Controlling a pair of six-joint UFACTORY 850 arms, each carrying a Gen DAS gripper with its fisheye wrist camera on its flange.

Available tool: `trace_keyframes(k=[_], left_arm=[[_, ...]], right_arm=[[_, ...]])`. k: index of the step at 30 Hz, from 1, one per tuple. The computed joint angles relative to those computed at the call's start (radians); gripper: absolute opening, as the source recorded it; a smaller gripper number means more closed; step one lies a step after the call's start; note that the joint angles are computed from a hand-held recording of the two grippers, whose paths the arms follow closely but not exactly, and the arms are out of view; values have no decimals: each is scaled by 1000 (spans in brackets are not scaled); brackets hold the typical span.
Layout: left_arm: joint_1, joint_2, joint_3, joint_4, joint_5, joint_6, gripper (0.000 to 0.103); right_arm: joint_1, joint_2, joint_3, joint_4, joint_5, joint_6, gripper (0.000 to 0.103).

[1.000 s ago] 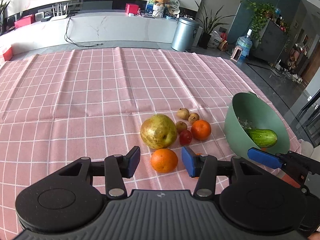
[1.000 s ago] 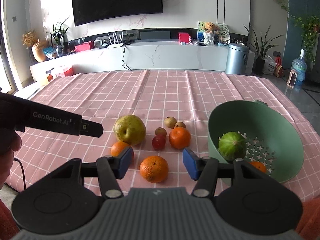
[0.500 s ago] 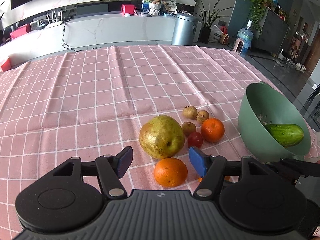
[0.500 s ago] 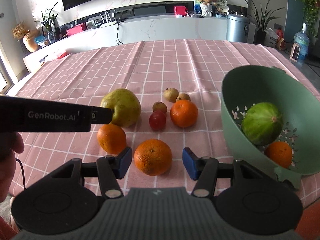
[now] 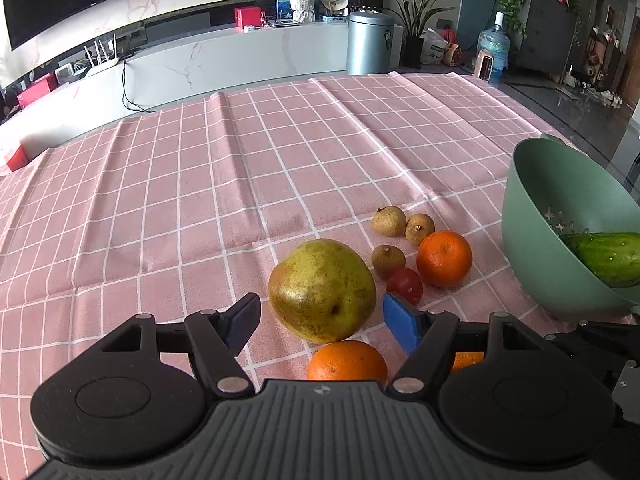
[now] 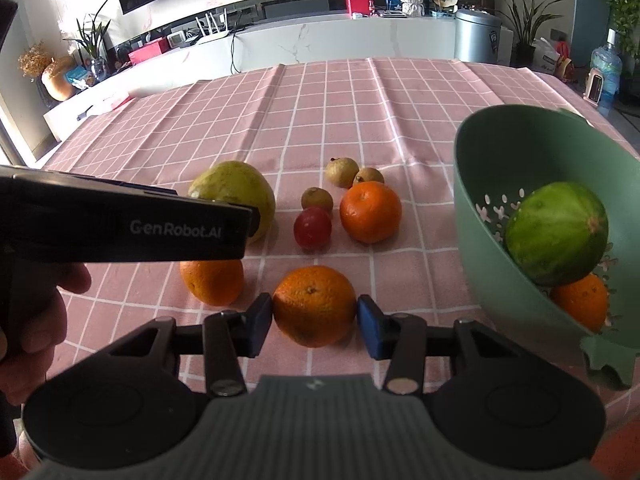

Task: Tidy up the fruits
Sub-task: 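Grasp the yellow pear with the left tool while the right grasps an orange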

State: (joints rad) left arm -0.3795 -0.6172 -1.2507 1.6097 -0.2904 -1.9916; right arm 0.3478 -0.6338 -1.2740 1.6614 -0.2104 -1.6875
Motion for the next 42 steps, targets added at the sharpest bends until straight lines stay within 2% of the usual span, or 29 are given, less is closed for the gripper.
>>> trace_keyframes(k=[9, 13, 16, 17, 29, 36, 42], left_arm=[[5, -34, -46, -152, -3, 123, 82], [5, -43, -59, -186, -6, 152, 81], [4, -46, -61, -172, -6, 137, 79], [4, -45, -59, -157, -3, 122, 75], [-1, -31, -34, -64, -30, 6, 73], [4, 5, 10, 52, -45, -185, 73], [13, 55, 62, 190, -30, -388, 73]], right_arm=[[1, -4, -5, 68, 44, -16, 44], [-4, -13, -15, -54, 21, 116, 44], [-3, -11, -12, -32, 23, 90, 44], [-3, -11, -11, -26, 23, 83, 44], [-7, -3, -2, 13, 9, 47, 43], [-15, 34, 41, 174, -25, -147, 43], [-27, 71, 76, 186, -67, -188, 42]])
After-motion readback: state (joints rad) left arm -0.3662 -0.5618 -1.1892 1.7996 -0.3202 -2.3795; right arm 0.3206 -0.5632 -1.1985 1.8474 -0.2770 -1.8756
